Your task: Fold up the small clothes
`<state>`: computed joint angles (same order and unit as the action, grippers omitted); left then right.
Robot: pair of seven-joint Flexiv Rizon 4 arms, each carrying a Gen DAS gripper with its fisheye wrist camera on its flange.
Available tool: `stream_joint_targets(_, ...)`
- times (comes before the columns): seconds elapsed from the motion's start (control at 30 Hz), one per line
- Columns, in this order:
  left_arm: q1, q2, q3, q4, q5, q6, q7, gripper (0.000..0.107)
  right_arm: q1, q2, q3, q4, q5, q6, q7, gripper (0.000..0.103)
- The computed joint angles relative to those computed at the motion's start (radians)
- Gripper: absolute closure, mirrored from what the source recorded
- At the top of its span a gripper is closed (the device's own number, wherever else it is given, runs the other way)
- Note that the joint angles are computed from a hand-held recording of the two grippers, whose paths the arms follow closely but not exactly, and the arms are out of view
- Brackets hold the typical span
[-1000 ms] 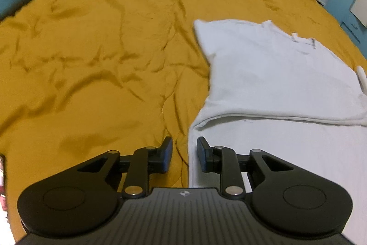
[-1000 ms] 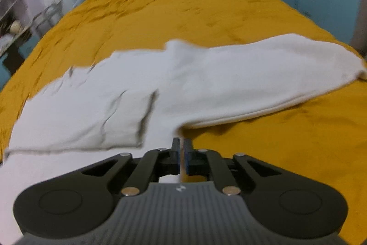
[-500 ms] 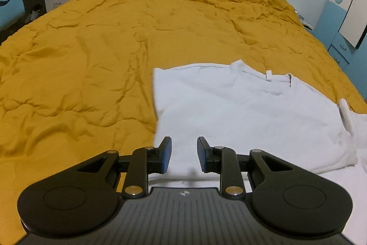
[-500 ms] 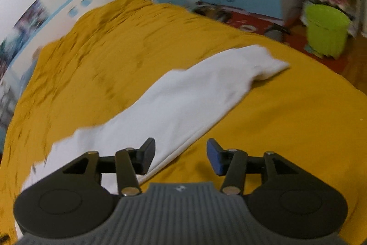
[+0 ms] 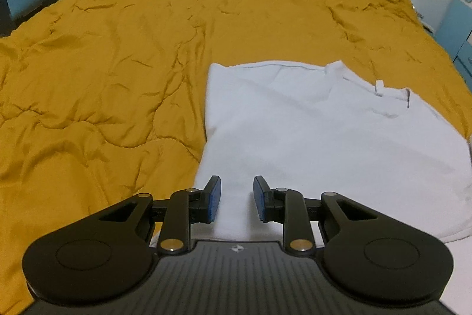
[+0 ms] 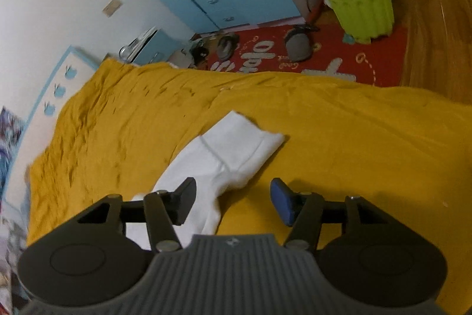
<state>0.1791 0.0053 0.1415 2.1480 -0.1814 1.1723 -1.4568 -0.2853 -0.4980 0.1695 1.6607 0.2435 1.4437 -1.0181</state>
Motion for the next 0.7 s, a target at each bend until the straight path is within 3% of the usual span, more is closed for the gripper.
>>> stream_joint_targets(0.2, 0.002, 0.010, 0.002, -0.007, 0.053, -0.027, -0.011, 0.075, -0.001, -0.090, -0.011, -0.089, 0.038, 0.010, 0.099, 0.068)
stream_joint_targets(0.27, 0.005, 0.011, 0.004, -0.007, 0.069, -0.029, -0.019, 0.075, 0.007, -0.103, -0.023, -0.104, 0.023, 0.003, 0.129, 0.090)
stream_joint_targets(0.33, 0.009, 0.012, 0.007, -0.004, 0.069, -0.031, -0.018, 0.075, 0.033, -0.105, -0.055, -0.108, -0.016, -0.006, 0.155, 0.102)
stream_joint_targets(0.5, 0.015, 0.019, 0.012, 0.006, 0.040, -0.016, -0.004, 0.075, 0.121, -0.048, -0.125, -0.070, -0.165, 0.096, 0.138, 0.103)
stream_joint_targets(0.57, 0.014, 0.024, 0.012, 0.014, 0.009, -0.001, 0.010, 0.075, 0.140, -0.012, -0.116, -0.071, -0.220, 0.116, 0.104, 0.103)
stream_joint_targets(0.7, -0.001, 0.050, 0.014, 0.050, -0.114, 0.040, 0.094, 0.075, 0.146, 0.072, -0.014, -0.103, -0.275, 0.124, 0.000, 0.103)
